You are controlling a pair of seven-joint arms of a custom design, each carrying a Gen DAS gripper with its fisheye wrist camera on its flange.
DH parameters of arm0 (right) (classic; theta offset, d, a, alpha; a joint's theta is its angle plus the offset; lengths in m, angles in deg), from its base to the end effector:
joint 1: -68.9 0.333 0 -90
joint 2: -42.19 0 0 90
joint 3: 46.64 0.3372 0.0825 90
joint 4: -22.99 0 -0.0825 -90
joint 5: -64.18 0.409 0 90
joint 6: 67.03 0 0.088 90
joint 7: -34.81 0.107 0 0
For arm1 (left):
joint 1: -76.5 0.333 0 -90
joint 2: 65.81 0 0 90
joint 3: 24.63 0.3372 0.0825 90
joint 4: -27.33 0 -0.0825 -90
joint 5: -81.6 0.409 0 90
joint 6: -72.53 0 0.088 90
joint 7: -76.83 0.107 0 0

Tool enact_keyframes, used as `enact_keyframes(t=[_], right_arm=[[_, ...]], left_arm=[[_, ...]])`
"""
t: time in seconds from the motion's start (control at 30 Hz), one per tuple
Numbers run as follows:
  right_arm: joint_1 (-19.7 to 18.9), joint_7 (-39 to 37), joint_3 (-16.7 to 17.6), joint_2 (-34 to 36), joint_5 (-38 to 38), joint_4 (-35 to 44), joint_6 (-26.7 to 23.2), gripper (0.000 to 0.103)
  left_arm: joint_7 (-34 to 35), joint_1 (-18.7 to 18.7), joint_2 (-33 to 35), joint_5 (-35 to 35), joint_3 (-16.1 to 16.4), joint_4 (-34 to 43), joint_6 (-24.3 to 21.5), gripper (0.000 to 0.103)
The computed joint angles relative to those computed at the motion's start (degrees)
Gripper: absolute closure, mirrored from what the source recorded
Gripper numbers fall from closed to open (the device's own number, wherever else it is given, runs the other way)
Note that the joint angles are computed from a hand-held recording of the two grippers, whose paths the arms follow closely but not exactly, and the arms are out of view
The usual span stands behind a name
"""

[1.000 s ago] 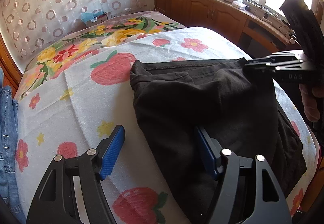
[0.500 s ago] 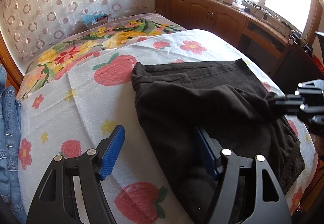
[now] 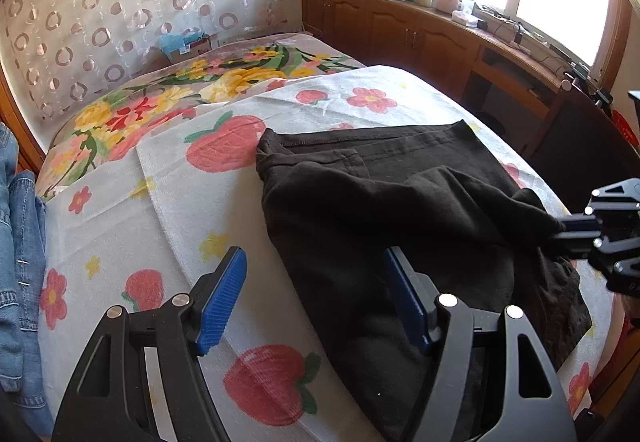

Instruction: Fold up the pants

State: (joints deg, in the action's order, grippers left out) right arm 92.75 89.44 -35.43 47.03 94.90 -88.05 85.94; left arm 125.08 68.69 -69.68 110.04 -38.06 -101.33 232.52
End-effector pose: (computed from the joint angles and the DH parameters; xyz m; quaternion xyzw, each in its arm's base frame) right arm 0.5406 0.3564 0.5225 -0.8671 0.3404 -0.0782 0.3552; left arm 0.5257 -0.2298 0.4667 -0.6464 0.6878 -0.2460 0.2206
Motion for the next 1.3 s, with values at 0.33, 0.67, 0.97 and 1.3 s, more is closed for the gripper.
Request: enact_keyframes(t=[0.33,0.67,0.97,1.3], right_arm=[[-0.32,0.7,-0.64,3.02,1.07,6.43,6.59,0.079],[-1.64,7.05,3.19,7.62,-9.05,8.2,2.27,0.079],[0.21,6.15,3.05,3.54,-9.22,2.46,3.59,0.079],[1.11,8.0,2.25,4.61,-12.03,3.15,4.09,0.072]], left_arm=[[-0.16,0.26,-0.66,0.17,-0.31,-0.65,0.39,0.031],[0.06,0.85,-1.89,-0.44,-0.55,-1.95,0.31,0.032],[-0.13,1.5,-2.38,-0.57,-1.2,-2.51,1.25,0.031],[-0.25,1.6,-2.54,-0.95,-1.44,-2.76,0.93,0.032]])
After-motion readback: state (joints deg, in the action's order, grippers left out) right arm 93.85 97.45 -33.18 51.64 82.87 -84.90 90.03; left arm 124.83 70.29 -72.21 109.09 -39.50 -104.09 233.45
